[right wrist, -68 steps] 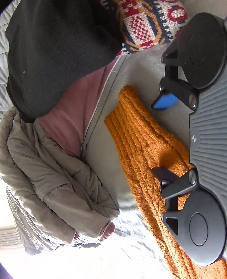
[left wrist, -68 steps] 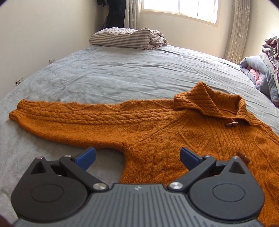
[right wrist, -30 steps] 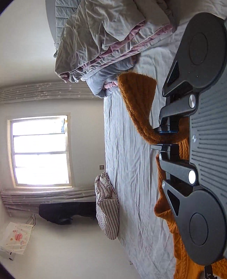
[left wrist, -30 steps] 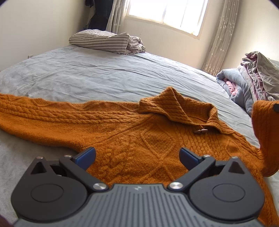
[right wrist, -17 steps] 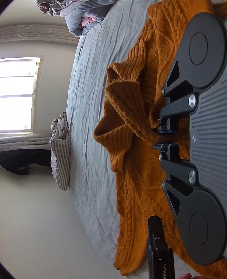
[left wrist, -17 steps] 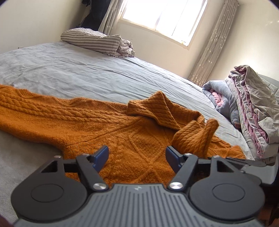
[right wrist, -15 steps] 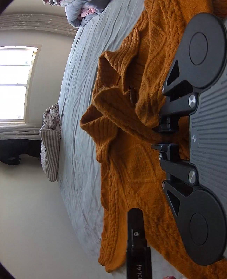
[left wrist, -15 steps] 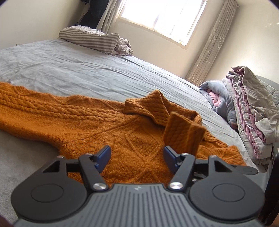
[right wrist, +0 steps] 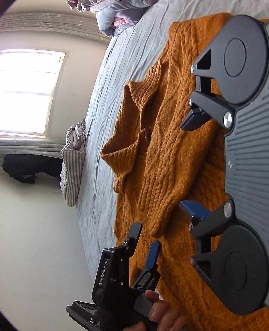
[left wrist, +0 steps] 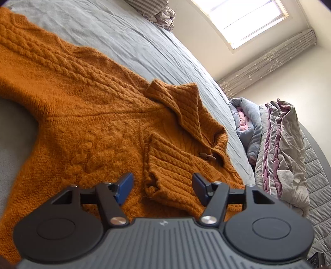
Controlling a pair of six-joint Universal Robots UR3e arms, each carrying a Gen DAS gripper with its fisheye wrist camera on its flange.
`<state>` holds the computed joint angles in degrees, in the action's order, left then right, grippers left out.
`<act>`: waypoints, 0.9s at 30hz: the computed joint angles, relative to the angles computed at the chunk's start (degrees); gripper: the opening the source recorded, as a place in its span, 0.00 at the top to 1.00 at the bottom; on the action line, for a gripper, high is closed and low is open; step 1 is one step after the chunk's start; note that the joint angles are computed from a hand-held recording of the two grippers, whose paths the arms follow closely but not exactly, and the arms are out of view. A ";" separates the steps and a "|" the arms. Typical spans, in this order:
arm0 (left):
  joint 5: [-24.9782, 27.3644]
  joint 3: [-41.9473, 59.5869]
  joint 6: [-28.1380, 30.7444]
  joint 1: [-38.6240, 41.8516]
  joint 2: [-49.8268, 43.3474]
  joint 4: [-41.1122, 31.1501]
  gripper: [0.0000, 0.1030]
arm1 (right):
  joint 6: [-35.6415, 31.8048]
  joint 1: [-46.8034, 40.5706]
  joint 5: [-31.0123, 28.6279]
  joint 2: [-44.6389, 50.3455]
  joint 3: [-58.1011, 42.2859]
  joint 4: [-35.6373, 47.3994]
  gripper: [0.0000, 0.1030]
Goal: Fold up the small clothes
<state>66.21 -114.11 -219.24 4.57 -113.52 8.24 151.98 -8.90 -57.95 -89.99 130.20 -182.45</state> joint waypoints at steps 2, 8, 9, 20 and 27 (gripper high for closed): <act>0.66 3.63 0.27 -1.28 -1.92 -2.32 0.57 | 1.45 -2.36 0.26 -0.01 3.39 -4.75 0.23; 13.23 12.31 1.89 -7.32 -4.74 -7.93 0.94 | 3.57 -7.49 0.99 2.06 5.79 -8.48 0.20; 14.51 12.07 1.77 -7.57 -4.25 -6.51 0.94 | 3.66 -7.14 -0.48 3.34 5.33 -10.41 0.20; 24.13 17.74 8.77 -6.03 -4.37 -7.17 0.95 | 9.66 -14.18 1.65 6.90 -0.93 -10.76 0.15; 25.26 19.76 13.04 -6.14 -9.61 -7.11 0.95 | 24.83 -16.32 3.38 25.65 -29.68 6.11 0.29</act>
